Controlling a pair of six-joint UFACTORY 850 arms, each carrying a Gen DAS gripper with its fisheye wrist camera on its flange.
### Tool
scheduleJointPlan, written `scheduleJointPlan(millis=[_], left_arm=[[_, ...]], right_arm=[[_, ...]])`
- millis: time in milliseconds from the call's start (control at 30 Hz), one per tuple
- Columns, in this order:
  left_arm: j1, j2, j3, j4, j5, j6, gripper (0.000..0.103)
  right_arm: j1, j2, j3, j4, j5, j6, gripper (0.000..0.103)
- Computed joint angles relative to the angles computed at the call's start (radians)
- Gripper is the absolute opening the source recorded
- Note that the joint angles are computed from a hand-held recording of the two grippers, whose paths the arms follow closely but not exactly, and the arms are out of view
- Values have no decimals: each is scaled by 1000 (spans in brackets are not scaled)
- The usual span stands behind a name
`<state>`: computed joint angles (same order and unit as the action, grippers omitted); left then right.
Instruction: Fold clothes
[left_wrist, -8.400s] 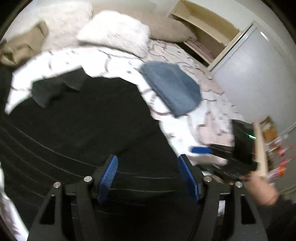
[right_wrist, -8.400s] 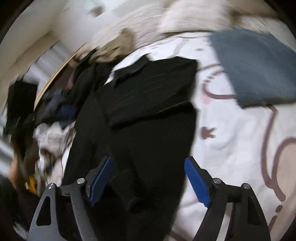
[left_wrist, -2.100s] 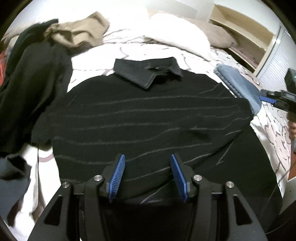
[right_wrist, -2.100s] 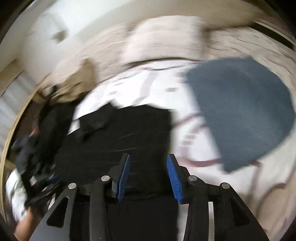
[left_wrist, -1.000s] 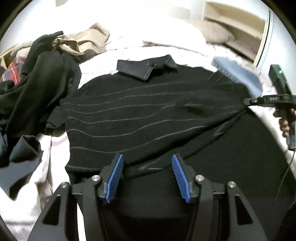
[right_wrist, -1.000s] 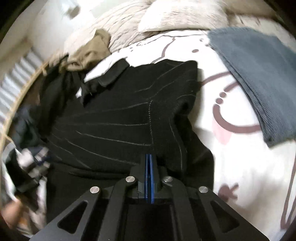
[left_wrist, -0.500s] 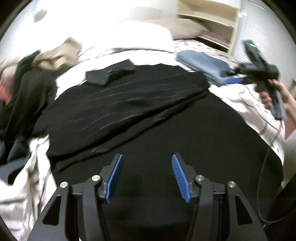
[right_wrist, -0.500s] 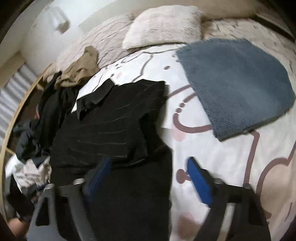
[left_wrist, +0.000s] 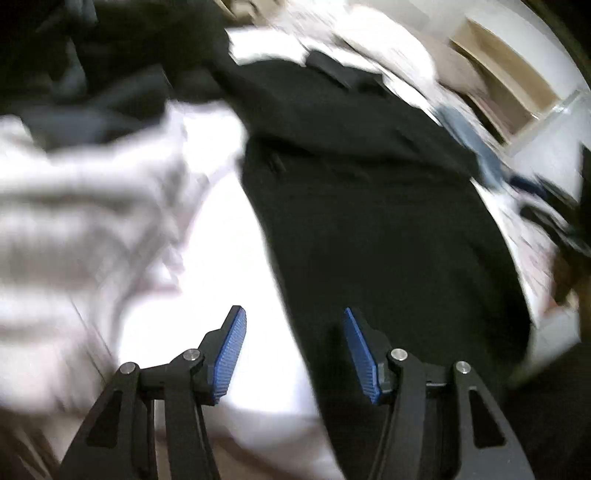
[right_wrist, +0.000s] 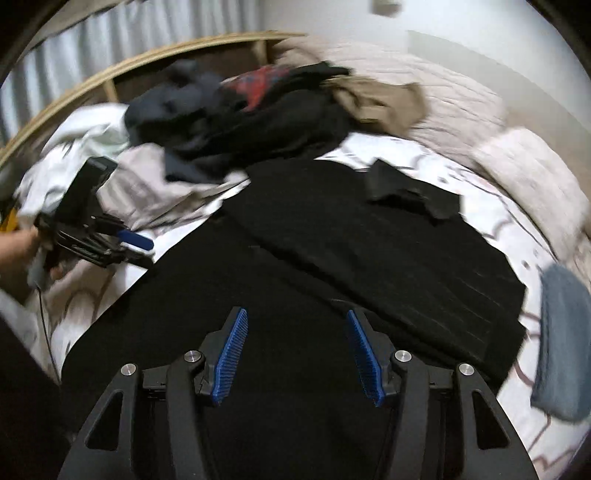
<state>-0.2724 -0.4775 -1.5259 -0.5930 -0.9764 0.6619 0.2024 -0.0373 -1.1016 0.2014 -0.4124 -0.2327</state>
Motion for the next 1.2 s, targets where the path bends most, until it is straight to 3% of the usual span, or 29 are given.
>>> scheduleJointPlan(millis=[133,233,367,567,767,833,867,900,933,1000,1033,1200], left_arm=[[4,11,43,8,-204,44,54],[-4,23,65,35,-310,88,54],[-4,46,115,57,-399,125,52],[18,137,260,-34,-404,183,52],[-9,247,389,-77,-297,215,52],[-17,270,407,-76,-269,210,35],[-24,280,413,-59,-243,201,19],[-25,283,415,-49,-227,183,11],[-22,273,411,-57,-226,165,10],[-8,261,401,-89,-248,139,8],[-1,264,394,-106,-260,139,8],[20,278,366,-206,-313,164,8]], right_arm=[[-6,-11,-15,92,-29,-29,57],[-19,15,14,143,-44,19,57],[-4,78,79,81,-44,182,57],[110,165,122,-219,-89,530,57],[268,186,69,-499,-153,794,57],[325,197,64,-596,-177,888,57],[350,202,66,-642,-189,929,57],[380,207,71,-702,-205,980,57],[415,212,81,-768,-221,1037,58],[478,217,102,-875,-251,1127,73],[510,218,114,-921,-261,1163,75],[668,172,144,-1015,-339,1262,76]])
